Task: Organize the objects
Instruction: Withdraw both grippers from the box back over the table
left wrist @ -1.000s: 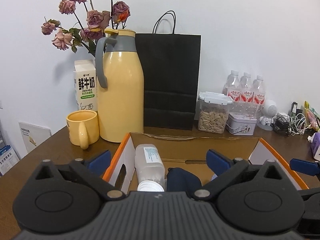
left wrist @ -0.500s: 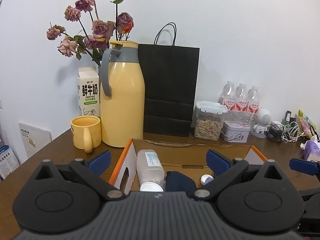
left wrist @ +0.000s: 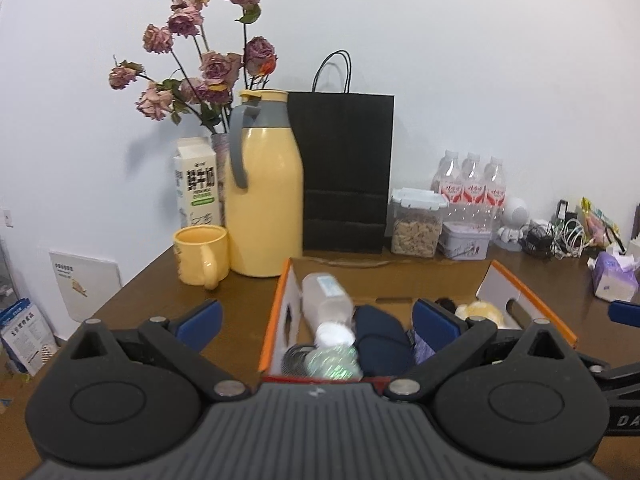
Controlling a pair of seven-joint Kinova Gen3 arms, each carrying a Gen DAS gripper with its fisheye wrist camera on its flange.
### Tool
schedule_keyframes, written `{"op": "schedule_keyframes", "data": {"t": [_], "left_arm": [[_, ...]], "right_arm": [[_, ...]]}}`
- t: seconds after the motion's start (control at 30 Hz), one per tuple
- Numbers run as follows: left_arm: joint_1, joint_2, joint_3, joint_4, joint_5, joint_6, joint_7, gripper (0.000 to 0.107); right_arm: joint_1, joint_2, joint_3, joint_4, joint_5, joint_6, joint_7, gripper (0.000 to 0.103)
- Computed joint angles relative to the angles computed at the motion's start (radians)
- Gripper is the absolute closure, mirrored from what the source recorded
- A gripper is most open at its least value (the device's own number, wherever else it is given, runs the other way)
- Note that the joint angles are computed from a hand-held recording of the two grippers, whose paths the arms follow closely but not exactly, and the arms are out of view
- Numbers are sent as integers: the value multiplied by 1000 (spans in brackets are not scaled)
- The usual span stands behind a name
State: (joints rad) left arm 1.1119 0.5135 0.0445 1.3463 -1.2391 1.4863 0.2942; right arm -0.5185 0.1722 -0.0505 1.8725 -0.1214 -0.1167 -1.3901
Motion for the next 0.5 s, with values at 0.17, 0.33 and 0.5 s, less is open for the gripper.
{"op": "schedule_keyframes", "data": {"t": [0.17,0.33,0.5], "left_arm": [[26,-14,22,21,45,54,-4,4],[34,-21,48,45,114,83,16,4],[28,-33,71,88,194,82,50,4]], "right_arm": [[-3,-44,14,65,-21,20,5,0],[-30,-77,52,117,-61,47,30,0],[7,-95,19,159,-47,70,13,0]]}}
